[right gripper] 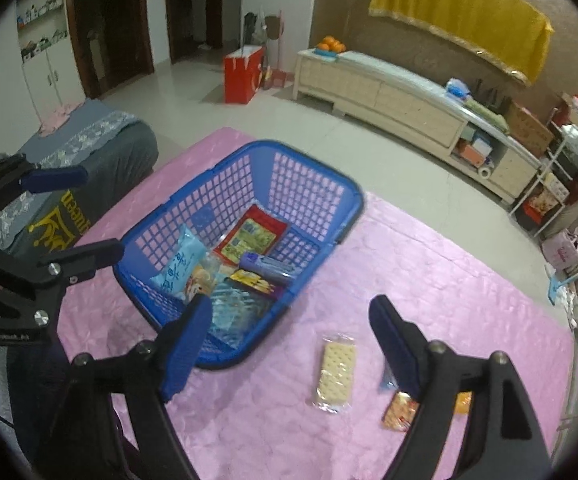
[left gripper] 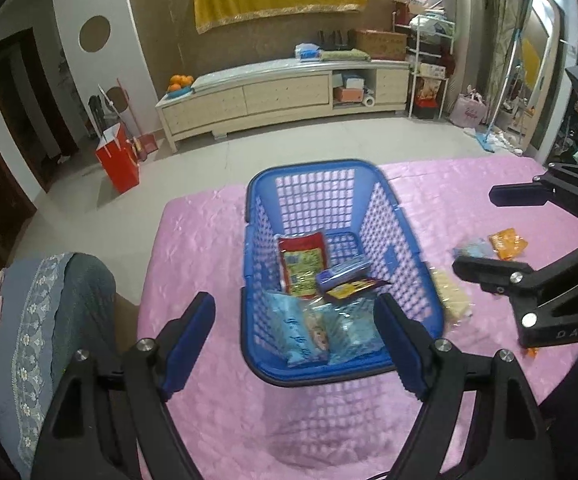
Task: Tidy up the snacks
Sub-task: 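Withdraw both open tools from the basket back over the snacks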
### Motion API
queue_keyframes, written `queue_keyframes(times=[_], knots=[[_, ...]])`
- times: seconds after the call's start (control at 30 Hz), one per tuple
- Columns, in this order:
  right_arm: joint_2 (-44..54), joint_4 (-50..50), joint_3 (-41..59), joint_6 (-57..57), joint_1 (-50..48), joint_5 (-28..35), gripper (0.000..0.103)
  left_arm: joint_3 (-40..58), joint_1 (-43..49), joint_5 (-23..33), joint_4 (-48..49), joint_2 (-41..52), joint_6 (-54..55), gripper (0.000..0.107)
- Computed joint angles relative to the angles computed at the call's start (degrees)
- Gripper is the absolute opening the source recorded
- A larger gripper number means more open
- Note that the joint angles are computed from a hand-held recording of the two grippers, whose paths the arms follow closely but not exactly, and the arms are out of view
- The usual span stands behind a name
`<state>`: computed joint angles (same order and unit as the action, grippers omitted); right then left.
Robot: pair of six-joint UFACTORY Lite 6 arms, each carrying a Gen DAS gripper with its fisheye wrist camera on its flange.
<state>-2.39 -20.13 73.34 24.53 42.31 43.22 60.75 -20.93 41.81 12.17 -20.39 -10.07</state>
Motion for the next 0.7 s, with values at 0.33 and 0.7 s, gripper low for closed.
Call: queue_keyframes(times=[0.33, 0.7], knots=[[-19.5, -0.45, -11.54, 0.4, -5.05, 5.46, 0.084, 3.94, -16.84, 4.61, 9.96, -0.07, -15.76, 0.08], [-37.78, 13.98, -24.56, -20.54, -27.68, 7.91, 0.084, 8.29, -32.75, 4.22, 16.31, 11.42, -31.62, 0.08]])
